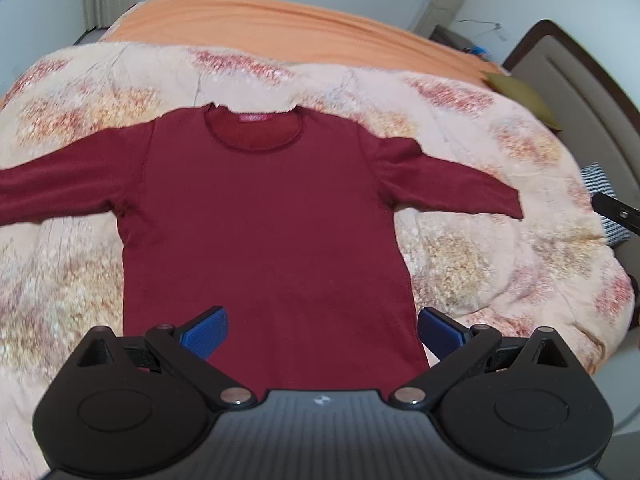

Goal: Fold small clothes
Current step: 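Reach the right tool to a sleeve cuff and close on it, then carry the held sleeve across the shirt body and open the right tool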

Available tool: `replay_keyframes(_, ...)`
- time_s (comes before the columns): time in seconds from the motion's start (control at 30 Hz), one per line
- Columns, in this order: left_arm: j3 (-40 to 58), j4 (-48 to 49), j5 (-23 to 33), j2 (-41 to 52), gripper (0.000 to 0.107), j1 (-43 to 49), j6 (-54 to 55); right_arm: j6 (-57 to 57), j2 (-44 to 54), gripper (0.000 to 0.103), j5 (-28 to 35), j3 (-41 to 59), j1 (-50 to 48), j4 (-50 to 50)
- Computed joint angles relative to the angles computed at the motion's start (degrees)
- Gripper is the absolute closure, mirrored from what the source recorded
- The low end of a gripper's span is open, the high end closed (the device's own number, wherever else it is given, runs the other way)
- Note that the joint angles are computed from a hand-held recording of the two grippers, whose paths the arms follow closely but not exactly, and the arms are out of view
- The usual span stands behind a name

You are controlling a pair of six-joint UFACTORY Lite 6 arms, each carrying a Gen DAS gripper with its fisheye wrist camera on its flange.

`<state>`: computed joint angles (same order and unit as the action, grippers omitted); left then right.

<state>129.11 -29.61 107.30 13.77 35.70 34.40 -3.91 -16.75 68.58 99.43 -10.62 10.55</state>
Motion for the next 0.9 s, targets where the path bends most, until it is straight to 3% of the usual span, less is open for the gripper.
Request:
replay_keyframes(0.1, -11.3, 4.9, -5.8, -6.7, 0.004, -5.4, -3.6, -18.0, 4.6, 0.001, -7.6, -11.0, -18.0, 12.3)
replay_keyframes(0.17, -18.8, 8.0, -9.5, -10.7, 0.004, -9.4, -6.9, -26.3, 12.6, 0.003, -12.6, -15.3, -27.9, 19.1)
replay_keyframes(0.23, -25.0, 10.8, -12.7, -13.8, 0.004, -13.8, -10.5, -26.1, 23.9, 0.011, -16.4, -13.6, -33.4, 21.4)
replay_keyframes(0.47, -33.5, 15.0, -20.3, -16.3, 0.004, -29.4, -22.0, -22.9, 49.7, 0.016, -23.8, -3.6, -42.5, 36.3)
replay_keyframes(0.7, -26.3, 16.1, -29.8, -4.9, 0.004, -42.3, -27.2, -24.7, 60.5, 0.046, -26.2, 1.1, -44.1, 47.6)
replay_keyframes(0.77, -21.2, 15.4, -32.3, 1.0, 0.004, -44.3, -27.5, -26.2, 61.9, 0.062, -25.9, 1.9, -44.8, 50.6)
replay_keyframes(0.83, -14.6, 15.0, -34.7, 8.3, 0.004, -46.4, -28.2, -26.6, 63.5, 0.096, -24.3, 3.7, -45.6, 52.4)
replay_keyframes(0.9, -3.7, 16.0, -34.8, 17.8, 0.004, -48.3, -29.7, -28.8, 64.8, 0.097, -22.0, 5.6, -46.5, 54.8)
